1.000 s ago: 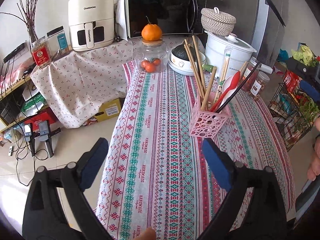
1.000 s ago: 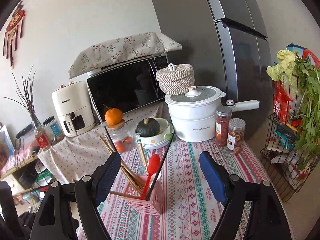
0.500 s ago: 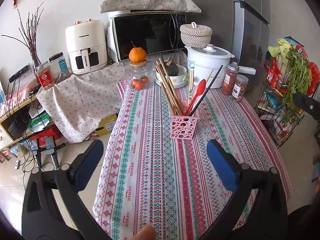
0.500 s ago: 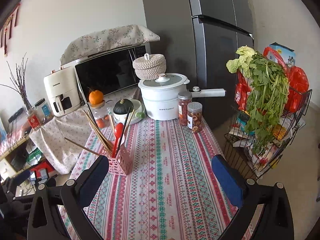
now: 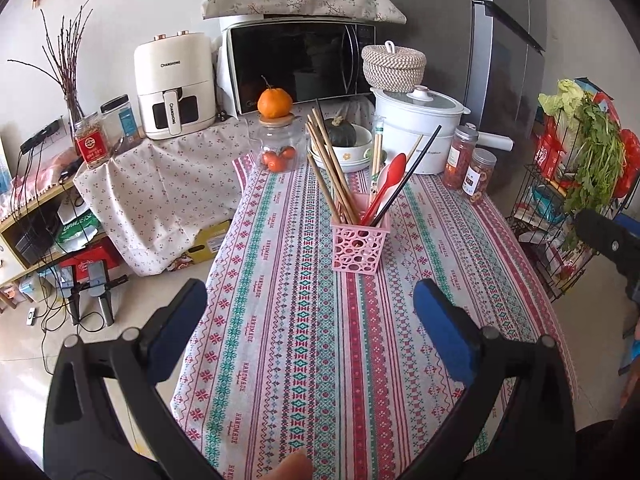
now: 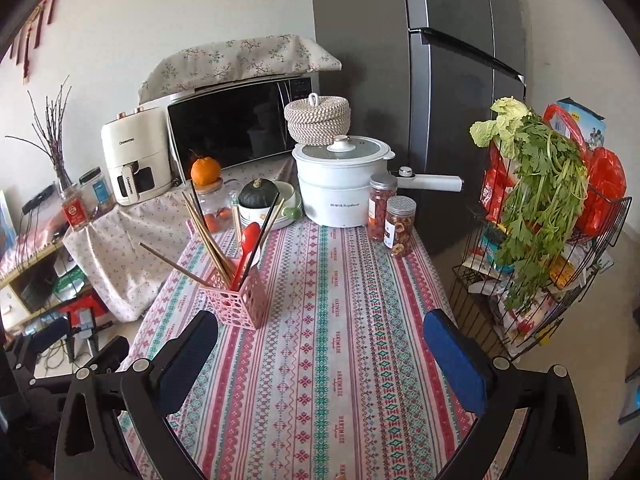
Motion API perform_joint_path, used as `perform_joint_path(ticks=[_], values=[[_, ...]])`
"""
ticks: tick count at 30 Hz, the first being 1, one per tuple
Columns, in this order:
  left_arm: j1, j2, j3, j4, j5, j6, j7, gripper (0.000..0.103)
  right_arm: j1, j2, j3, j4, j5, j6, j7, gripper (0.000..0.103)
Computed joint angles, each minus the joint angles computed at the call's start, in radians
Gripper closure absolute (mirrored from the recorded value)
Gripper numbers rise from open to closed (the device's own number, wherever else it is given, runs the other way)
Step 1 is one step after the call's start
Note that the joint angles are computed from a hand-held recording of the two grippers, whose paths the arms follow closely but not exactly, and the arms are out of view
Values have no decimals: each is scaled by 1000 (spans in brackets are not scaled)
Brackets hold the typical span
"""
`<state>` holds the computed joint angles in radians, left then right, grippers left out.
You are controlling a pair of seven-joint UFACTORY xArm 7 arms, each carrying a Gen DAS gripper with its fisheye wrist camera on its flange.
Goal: Organize utensils
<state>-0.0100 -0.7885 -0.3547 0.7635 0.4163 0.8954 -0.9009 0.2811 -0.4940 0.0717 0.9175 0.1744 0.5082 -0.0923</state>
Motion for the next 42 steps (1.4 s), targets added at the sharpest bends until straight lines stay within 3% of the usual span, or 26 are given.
perform_joint_path(ticks=[42], values=[[-7,1,1,9,-4,10,3,1,-3,14,5,-3,-11,29,-1,0]])
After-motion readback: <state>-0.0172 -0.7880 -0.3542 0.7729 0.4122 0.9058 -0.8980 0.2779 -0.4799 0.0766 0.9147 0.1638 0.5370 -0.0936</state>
